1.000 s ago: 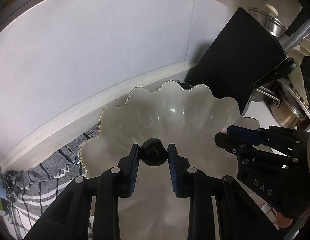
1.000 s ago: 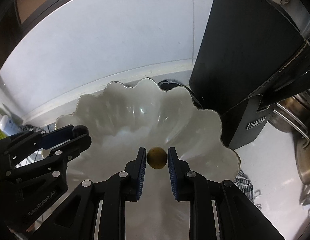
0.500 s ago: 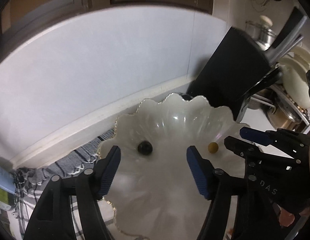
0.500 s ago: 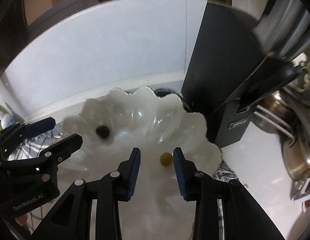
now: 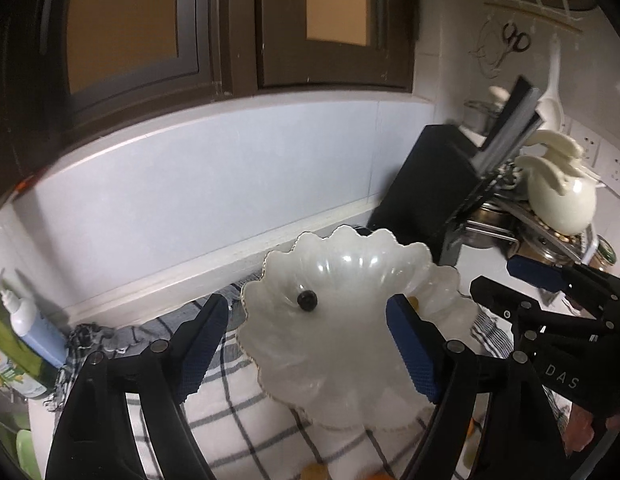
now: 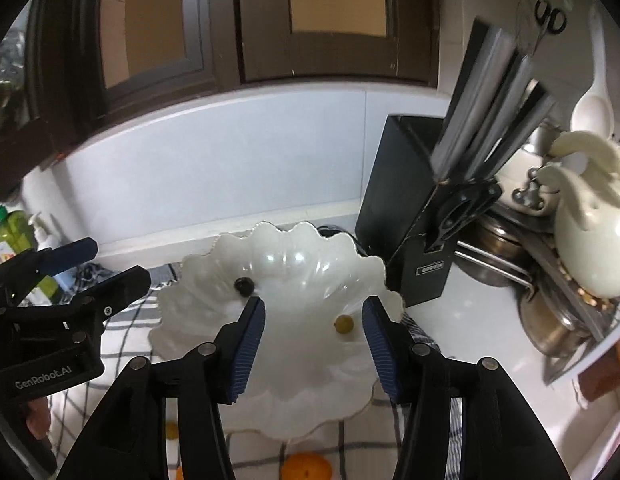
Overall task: Organize fruits
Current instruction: 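Lift both open tools out of the bowl and move back over the cloth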
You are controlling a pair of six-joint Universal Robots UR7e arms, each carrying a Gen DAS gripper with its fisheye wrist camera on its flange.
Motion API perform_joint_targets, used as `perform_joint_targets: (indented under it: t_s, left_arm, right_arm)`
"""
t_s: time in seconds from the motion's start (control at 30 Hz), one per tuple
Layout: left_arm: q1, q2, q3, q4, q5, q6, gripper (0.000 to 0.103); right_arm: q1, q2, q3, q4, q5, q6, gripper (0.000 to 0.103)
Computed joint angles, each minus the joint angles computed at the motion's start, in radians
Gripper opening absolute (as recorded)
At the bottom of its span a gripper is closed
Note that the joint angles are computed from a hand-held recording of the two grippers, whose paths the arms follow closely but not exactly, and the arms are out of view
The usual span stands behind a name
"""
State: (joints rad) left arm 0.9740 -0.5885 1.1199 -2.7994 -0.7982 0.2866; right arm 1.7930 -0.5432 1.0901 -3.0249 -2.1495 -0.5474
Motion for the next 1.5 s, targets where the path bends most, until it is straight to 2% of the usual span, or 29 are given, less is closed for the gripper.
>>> perform_joint_targets:
  t_s: [0.4,0.7,1.03,1.17,1.3,1.5]
  left_arm:
    - [-0.08,-0.137,0.291,-0.272,0.039,0.109,0.086]
    - [-0.137,-0.204,0.464,-0.418,0.071,0.12,0.089]
    - [-0.186,-0.247,0.587,-0.436,0.125,0.073,0.089]
    - [-0.205,-0.256,0.634,-0.456,0.139,0.067,0.089]
    - [-0.213,-0.27,0.68,-0.438,0.13,0.015,0.089]
    - [-0.219,-0.268,0.734,-0.46,0.141,-0.005,0.089]
  right_arm:
    - [0.035,-0.14,0.295,-0.287,0.006,-0.025,0.056]
    - [0.048,-0.222,0.469,-0.455,0.015,-0.102,0.056]
    - [0.044,-0.297,0.622,-0.539,0.058,-0.147,0.056]
    - [0.036,-0.324,0.679,-0.555,0.068,-0.138,0.056]
    - [0.025,-0.344,0.721,-0.561,0.065,-0.131,0.056]
    - [0.017,-0.357,0.777,-0.595,0.057,-0.162,0.056]
